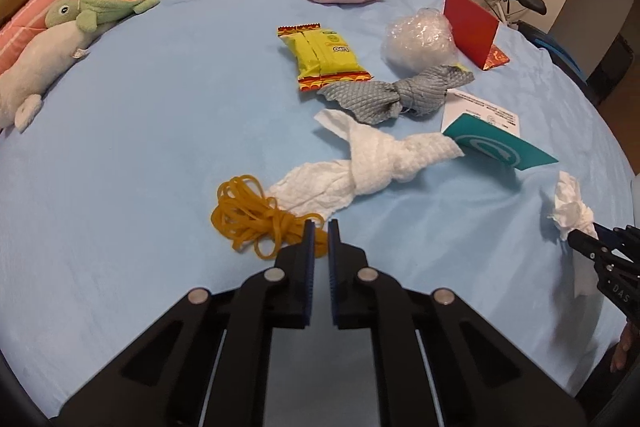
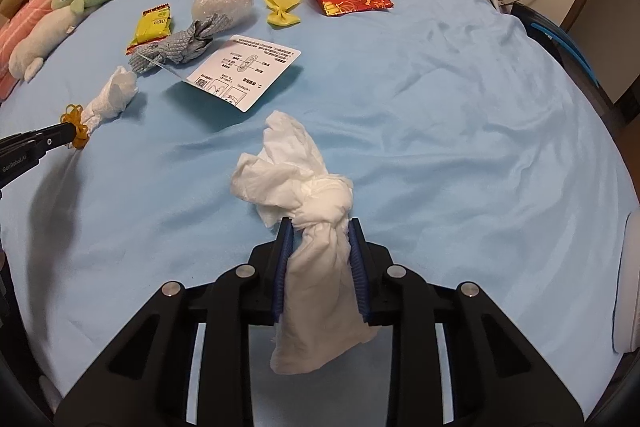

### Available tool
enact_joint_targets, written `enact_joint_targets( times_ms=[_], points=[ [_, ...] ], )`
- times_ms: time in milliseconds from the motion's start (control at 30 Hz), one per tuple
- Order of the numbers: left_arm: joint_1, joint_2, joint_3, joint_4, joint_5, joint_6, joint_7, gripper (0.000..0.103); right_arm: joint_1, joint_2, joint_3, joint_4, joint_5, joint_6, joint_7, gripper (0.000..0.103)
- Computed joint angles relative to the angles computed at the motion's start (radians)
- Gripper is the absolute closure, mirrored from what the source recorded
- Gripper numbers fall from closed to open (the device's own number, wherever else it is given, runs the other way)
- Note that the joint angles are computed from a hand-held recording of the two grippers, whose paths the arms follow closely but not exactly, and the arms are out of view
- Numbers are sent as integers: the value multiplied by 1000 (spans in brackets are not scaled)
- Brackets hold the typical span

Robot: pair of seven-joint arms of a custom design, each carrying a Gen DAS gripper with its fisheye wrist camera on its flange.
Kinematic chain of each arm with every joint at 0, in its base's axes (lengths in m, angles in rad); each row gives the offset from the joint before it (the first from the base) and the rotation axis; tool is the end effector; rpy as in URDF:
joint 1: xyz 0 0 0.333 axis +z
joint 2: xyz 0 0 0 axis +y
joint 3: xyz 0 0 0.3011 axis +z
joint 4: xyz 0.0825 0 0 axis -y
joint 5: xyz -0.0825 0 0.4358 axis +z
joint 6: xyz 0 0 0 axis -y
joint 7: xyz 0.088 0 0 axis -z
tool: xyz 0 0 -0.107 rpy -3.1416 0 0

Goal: Collect trash
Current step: 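Grasp the orange rubber band with the left gripper and lift it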

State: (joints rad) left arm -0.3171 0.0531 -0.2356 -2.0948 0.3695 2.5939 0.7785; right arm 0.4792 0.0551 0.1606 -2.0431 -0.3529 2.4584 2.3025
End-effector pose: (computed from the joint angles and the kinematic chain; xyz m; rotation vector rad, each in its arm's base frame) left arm 0.5359 -0.3376 0.4020 -1.9410 2.0005 -0.5866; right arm 0.5114 0.3799 0.4124 -2.1006 1.8243 -0.4169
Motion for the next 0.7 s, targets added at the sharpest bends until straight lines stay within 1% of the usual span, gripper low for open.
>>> enact_joint_targets(
  times_ms=[133, 167, 400, 500, 533, 600, 700],
  points=[
    [-10, -2, -5, 15, 52, -35, -10, 97, -2, -20, 1, -12, 13, 3, 7, 77],
    [-11, -4, -6, 15, 55, -35, -8, 99, -3, -26, 1, -16, 17, 4, 8, 77],
    [-19, -19, -16, 21, 78, -60, 0, 99, -11, -68, 2, -41, 18, 2, 22, 77],
    [-20, -20, -16, 27, 131, -82, -54, 99, -14, -82, 3, -50, 26, 7, 25, 77],
    [-21, -17, -16, 35, 160, -105, -87, 95, -14, -85, 4, -52, 25, 7, 26, 77],
    [-20, -16, -15, 39, 166, -112, -108, 95, -15, -88, 5, -55, 25, 8, 25, 77],
    [-23, -10, -13, 53, 243, -136, -171, 93, -15, -84, 7, -51, 25, -1, 20, 77]
  ],
)
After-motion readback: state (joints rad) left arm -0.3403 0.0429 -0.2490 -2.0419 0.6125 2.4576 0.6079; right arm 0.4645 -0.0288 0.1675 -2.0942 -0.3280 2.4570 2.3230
